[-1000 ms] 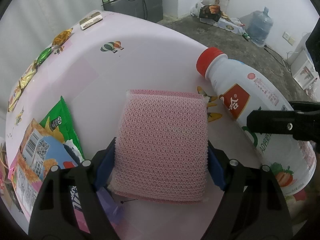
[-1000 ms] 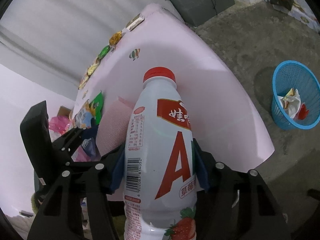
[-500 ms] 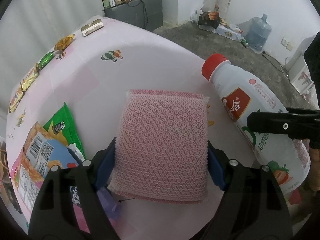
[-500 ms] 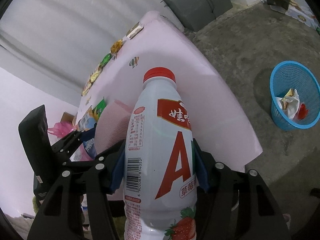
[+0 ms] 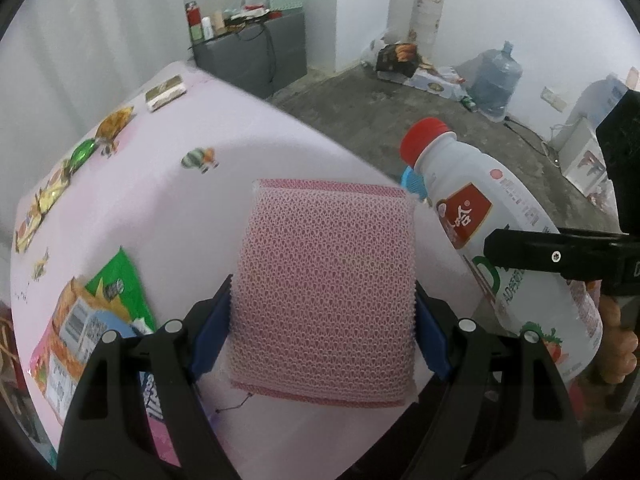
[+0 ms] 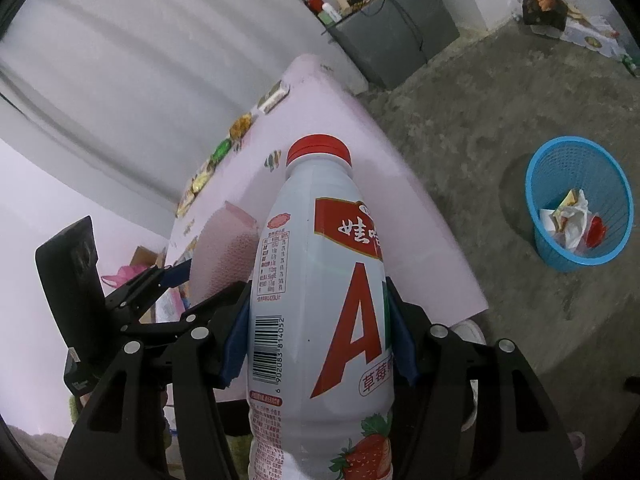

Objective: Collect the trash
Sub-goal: 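Lift the pink sponge and white bottle toward the wastebasket with both tools, then open both tools over the blue wastebasket to drop sponge and bottle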

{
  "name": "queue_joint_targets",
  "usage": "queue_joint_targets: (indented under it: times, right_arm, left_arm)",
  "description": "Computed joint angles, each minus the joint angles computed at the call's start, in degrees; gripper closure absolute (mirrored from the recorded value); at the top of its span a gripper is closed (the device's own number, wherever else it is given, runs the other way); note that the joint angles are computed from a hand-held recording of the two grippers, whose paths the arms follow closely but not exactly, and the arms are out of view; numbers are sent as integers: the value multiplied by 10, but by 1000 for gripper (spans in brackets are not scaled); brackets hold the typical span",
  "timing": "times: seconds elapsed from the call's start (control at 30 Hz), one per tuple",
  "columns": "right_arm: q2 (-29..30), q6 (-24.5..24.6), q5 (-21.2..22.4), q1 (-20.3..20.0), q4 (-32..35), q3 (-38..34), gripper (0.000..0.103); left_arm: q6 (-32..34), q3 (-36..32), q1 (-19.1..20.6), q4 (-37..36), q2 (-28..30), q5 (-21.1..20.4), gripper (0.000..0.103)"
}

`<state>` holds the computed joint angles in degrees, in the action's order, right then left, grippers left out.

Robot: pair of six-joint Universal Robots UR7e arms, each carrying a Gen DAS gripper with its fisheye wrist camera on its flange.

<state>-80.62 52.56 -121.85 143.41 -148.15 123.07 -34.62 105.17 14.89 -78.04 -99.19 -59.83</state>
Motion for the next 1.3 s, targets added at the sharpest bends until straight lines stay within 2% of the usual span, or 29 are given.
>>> queue_joint_targets:
  times: [0.27, 0.57, 0.73, 0.9, 1.03, 1.13, 1.3]
  right_arm:
    - [-47, 28, -44, 22, 13, 18, 45]
    - [-110, 72, -104, 42, 42, 38, 45]
    - [-157, 117, -147, 54, 84, 52, 45]
    - [-227, 194, -196, 58, 157, 73, 45]
    - [-289, 260, -217, 44, 212, 99, 45]
    - [-336, 291, -216, 21, 228, 126, 45]
    - [-391, 278, -183, -33, 182, 176, 45]
  left_arm:
    - [36, -11, -8, -59, 36, -25, 27]
    - [99, -34, 1, -141, 104, -66, 27]
    - [129, -53, 12, -179, 153, -97, 27]
    - [137, -72, 28, -207, 207, -136, 27]
    - [146, -89, 45, -228, 261, -175, 27]
    - [154, -98, 59, -239, 302, -204, 27]
    - [155, -111, 74, -243, 363, -226, 27]
